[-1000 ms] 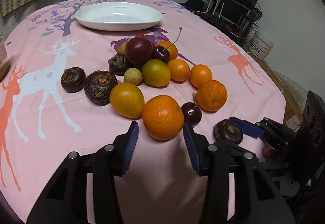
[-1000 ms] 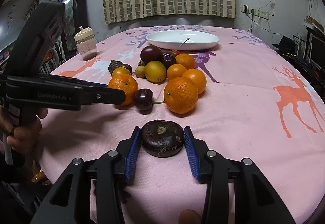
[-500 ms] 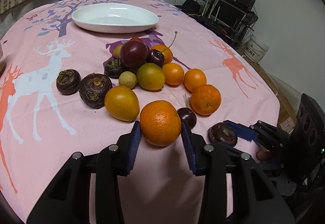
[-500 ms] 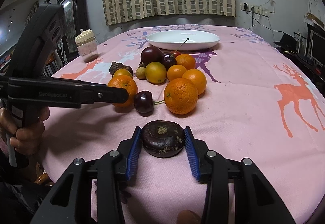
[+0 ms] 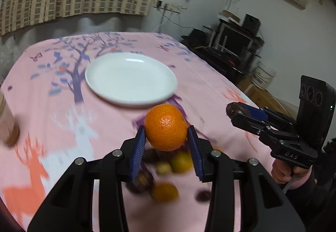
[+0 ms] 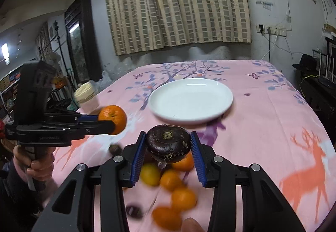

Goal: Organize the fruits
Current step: 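Carry both fruits to the white plate and open both tools to release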

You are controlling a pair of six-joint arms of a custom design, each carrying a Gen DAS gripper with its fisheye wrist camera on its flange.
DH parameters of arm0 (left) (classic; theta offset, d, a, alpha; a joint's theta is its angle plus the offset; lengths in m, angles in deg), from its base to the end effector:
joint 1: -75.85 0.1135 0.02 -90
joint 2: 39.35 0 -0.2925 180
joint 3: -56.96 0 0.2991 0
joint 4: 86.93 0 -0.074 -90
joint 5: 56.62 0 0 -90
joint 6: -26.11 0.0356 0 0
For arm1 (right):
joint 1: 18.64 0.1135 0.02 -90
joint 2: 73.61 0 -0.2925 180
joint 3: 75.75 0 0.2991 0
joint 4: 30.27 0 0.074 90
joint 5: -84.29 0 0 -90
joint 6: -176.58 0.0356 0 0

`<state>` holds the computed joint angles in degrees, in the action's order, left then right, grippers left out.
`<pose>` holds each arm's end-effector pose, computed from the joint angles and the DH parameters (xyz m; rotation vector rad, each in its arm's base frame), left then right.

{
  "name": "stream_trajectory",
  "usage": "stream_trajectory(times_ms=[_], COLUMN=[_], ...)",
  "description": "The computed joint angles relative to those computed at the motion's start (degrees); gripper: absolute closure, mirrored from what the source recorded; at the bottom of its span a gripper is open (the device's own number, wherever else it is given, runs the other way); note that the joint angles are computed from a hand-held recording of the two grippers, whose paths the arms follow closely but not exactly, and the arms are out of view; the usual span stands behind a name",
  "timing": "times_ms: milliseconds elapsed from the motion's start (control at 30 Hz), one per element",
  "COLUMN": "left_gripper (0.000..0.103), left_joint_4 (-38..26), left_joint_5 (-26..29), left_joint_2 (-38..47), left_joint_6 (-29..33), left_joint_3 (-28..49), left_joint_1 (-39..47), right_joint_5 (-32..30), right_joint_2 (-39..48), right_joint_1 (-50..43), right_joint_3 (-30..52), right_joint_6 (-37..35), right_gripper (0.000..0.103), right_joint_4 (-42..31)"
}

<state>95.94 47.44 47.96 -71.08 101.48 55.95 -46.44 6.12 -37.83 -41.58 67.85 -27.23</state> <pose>0.2876 -0.1133 0.1328 0.3852 2.2648 -0.5259 0.2453 -0.0608 0.1195 -0.3363 2.1133 0.4396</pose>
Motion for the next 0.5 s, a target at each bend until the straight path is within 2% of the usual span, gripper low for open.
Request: stream_trajectory(times_ms=[100, 233, 367, 500], left_gripper=[0.063, 0.063, 0.063, 0.063], left_joint_4=[-3.7, -10.5, -16.0, -19.3], left_joint_5=[-1.3, -3.0, -4.8, -4.3], left_joint_2=[11.0, 25.1, 33.4, 37.3], left_joint_6=[-0.2, -1.3, -1.4, -1.2], left_joint_3=[12.7, 28.4, 37.9, 42.2], left_joint_1=[3.0, 5.0, 5.0, 4.9], right_joint_5=[6.6, 13.0, 17.4, 19.5], right_joint_2=[16.0, 30.7, 39.4, 43.5], right_joint_1=[6.4, 11.2, 13.7, 14.9], right_joint_3=[15.5, 32.4, 43.4, 47.9], right_joint_6=[6.6, 9.0, 8.9, 7.4], right_gripper=[0.06, 0.06, 0.06, 0.06], right_joint_4=[-0.9, -7.4, -14.2, -17.3])
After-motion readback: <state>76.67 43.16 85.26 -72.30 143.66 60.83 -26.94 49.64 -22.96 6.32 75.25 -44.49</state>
